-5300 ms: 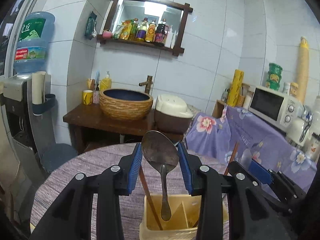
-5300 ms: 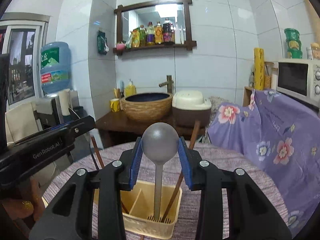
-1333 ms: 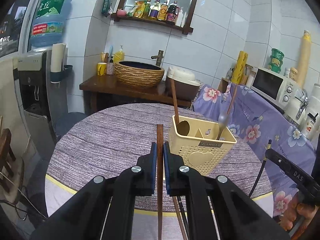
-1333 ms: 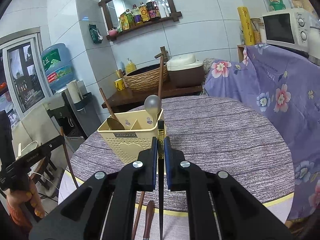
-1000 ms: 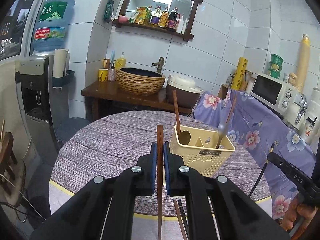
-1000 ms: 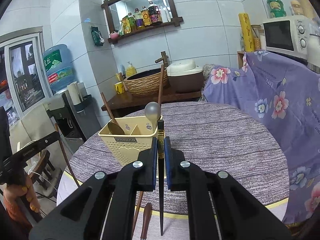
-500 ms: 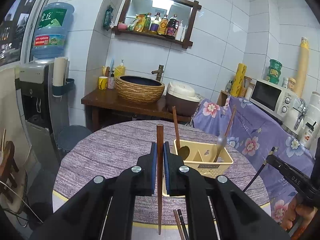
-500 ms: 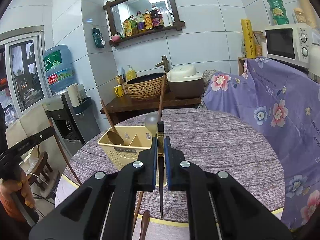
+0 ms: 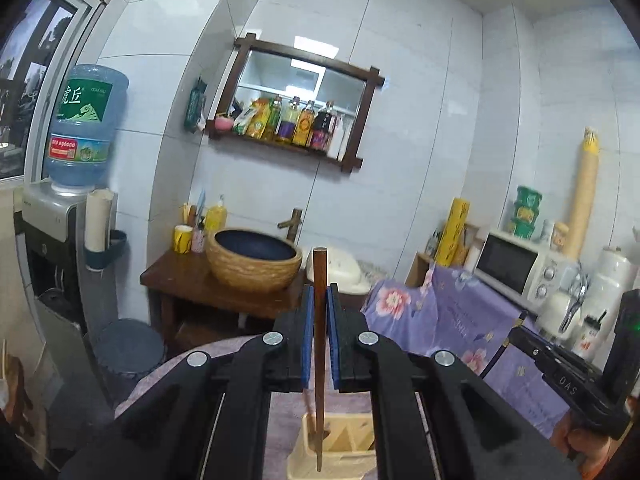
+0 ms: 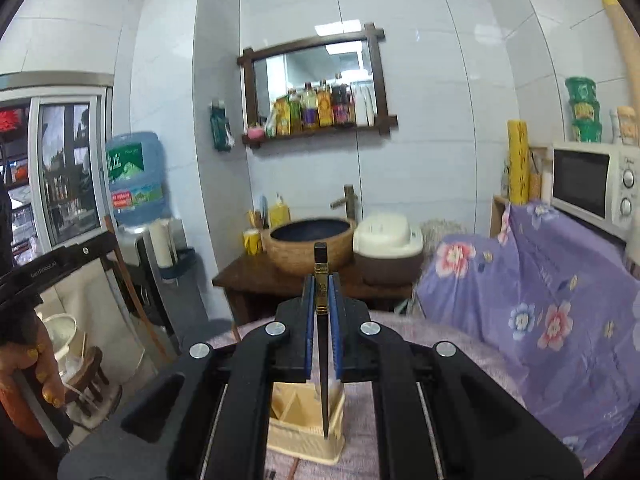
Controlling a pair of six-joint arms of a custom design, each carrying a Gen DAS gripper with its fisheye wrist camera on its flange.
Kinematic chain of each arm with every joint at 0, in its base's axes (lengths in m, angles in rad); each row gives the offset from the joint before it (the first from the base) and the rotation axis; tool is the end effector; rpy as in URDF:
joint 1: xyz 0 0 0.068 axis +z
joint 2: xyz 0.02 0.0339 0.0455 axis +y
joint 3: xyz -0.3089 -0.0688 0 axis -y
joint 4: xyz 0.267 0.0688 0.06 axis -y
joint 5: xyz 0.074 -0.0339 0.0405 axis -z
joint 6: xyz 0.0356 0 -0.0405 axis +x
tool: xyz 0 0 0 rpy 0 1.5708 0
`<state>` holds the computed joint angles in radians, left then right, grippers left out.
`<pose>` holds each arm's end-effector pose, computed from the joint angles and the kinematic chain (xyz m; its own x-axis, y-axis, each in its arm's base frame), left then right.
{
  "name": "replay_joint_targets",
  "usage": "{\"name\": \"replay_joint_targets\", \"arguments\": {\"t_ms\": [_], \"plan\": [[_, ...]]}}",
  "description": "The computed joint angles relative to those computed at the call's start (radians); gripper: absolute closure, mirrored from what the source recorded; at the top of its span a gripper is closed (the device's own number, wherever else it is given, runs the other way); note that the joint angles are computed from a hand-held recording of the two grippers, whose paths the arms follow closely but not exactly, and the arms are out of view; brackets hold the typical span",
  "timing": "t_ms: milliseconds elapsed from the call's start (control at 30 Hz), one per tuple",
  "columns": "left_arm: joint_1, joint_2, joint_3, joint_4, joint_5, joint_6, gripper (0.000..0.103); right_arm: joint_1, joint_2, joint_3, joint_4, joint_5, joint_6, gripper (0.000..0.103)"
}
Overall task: Organize utensils
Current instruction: 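Lower both chopsticks into the holder and open both tools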
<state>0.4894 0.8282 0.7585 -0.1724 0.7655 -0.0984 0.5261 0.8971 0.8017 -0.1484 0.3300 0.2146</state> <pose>0.1691 0.0621 0.3584 -0.2356 -0.2057 -0.9498 0.2327 0.9369 -0.2607 0.1816 0.0921 0.3632 -0.2472 0.0894 -0.9648 -0.1540 0.9794 0.1302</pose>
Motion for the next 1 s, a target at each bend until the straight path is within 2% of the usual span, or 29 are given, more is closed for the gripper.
{"name": "replay_joint_targets", "arguments": {"t_ms": [133,333,533,767,933,1000], "plan": [[-0.160,0.021,-0.011,0.107,-0.169,-0.078,0.095,-0.004,0.066,0.045,0.055,0.003,-0.003,0.095],[-0.327,0.077,-0.131,0.227,-0.328,-0.078,0.095,-0.008,0.160,-0.021,0.163,0.004,0.021,0.095],[-0.372,0.152,-0.233,0.305,-0.378,-0.050,0.095,-0.037,0.254,-0.119,0.258,-0.025,0.066,0.095],[-0.395,0.248,-0.288,0.370,-0.399,-0.032,0.095,-0.073,0.320,-0.194,0.349,-0.059,0.107,0.095],[-0.405,0.271,-0.312,0.393,-0.401,-0.021,0.095,-0.084,0.329,-0.214,0.382,-0.075,0.081,0.095],[-0.410,0.261,-0.322,0.397,-0.400,-0.017,0.092,-0.073,0.332,-0.219,0.384,-0.055,0.074,0.093]]}}
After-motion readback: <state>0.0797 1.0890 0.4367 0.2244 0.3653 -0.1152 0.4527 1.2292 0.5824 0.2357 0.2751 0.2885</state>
